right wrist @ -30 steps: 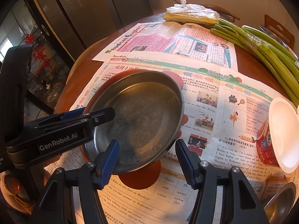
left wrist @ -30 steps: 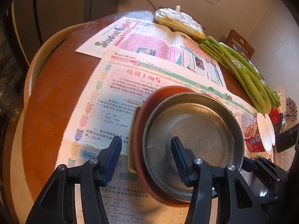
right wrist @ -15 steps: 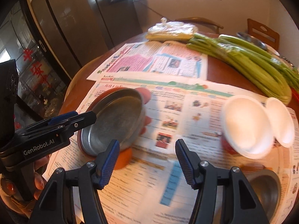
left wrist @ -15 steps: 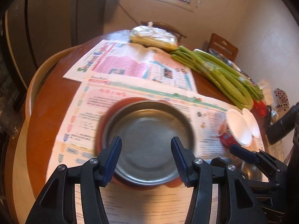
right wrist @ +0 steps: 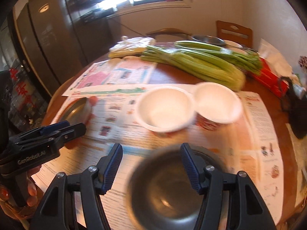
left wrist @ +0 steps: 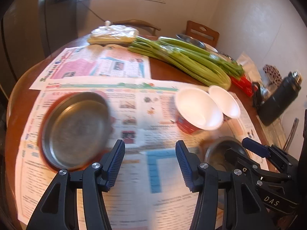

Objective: Organize plates and bowls
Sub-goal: 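Grasp the rim of the deep steel bowl with the left gripper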

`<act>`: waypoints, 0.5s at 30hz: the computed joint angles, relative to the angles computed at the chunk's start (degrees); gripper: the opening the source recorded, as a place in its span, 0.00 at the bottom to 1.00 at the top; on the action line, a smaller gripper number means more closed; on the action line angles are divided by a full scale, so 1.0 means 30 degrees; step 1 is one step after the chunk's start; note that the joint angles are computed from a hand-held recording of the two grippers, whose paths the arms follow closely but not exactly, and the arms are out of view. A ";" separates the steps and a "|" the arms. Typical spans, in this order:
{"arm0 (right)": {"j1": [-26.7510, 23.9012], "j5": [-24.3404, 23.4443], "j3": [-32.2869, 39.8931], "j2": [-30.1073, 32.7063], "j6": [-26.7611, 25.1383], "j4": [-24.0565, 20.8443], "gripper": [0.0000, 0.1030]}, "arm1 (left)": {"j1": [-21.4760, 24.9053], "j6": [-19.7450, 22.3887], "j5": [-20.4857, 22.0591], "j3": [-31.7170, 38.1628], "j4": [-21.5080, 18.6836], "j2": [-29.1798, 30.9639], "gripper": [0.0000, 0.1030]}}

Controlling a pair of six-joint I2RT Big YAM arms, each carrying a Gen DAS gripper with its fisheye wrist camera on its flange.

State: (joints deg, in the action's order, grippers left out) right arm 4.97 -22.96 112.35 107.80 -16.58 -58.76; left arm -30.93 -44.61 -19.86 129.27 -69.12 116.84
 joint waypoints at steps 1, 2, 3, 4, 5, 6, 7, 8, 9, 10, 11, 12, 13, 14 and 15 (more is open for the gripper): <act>-0.0172 0.0004 -0.0024 0.0045 -0.0045 -0.0058 0.60 | -0.0103 -0.0005 0.0060 0.0342 -0.0153 0.0261 0.55; -0.0376 -0.0028 -0.0075 0.0079 -0.0098 -0.0129 0.60 | -0.0213 0.0014 0.0159 0.0770 -0.0364 0.0580 0.55; -0.0589 -0.0120 -0.0149 0.0088 -0.0129 -0.0188 0.60 | -0.0345 0.0058 0.0247 0.1295 -0.0654 0.0953 0.55; -0.0753 -0.0141 -0.0213 0.0100 -0.0152 -0.0215 0.60 | -0.0438 0.0043 0.0239 0.1773 -0.0966 0.1275 0.55; -0.0934 -0.0182 -0.0329 0.0083 -0.0201 -0.0187 0.60 | -0.0529 0.0025 0.0181 0.2170 -0.1192 0.1543 0.55; -0.1112 -0.0164 -0.0401 0.0088 -0.0253 -0.0170 0.60 | -0.0635 0.0044 0.0147 0.2522 -0.1360 0.1785 0.55; -0.1233 -0.0102 -0.0460 0.0110 -0.0297 -0.0138 0.60 | -0.0738 0.0052 0.0154 0.3025 -0.1641 0.2107 0.55; -0.1401 -0.0146 -0.0541 0.0120 -0.0329 -0.0127 0.60 | -0.0847 0.0086 0.0156 0.3532 -0.1910 0.2428 0.55; -0.1557 -0.0204 -0.0629 0.0105 -0.0345 -0.0138 0.60 | -0.0929 0.0138 0.0123 0.3998 -0.2164 0.2707 0.55; -0.1690 -0.0267 -0.0660 0.0125 -0.0384 -0.0164 0.60 | -0.1017 0.0164 0.0050 0.4601 -0.2537 0.3061 0.55; -0.1818 -0.0354 -0.0696 0.0147 -0.0457 -0.0198 0.60 | -0.1096 0.0215 -0.0023 0.5217 -0.2888 0.3412 0.55; -0.1934 -0.0327 -0.0726 0.0170 -0.0508 -0.0245 0.60 | -0.1193 0.0309 -0.0126 0.5868 -0.3261 0.3783 0.55; -0.2021 -0.0326 -0.0746 0.0193 -0.0530 -0.0293 0.60 | -0.1258 0.0314 -0.0231 0.6491 -0.3644 0.4134 0.55; -0.2122 -0.0403 -0.0760 0.0229 -0.0548 -0.0350 0.60 | -0.1327 0.0335 -0.0337 0.6962 -0.3914 0.4399 0.55; -0.2192 -0.0434 -0.0812 0.0239 -0.0577 -0.0353 0.60 | -0.1392 0.0376 -0.0431 0.7483 -0.4204 0.4694 0.55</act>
State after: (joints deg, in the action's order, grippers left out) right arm -1.60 -24.26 109.92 108.52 -18.31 -59.82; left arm -35.10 -43.49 -21.15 151.72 -81.73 130.92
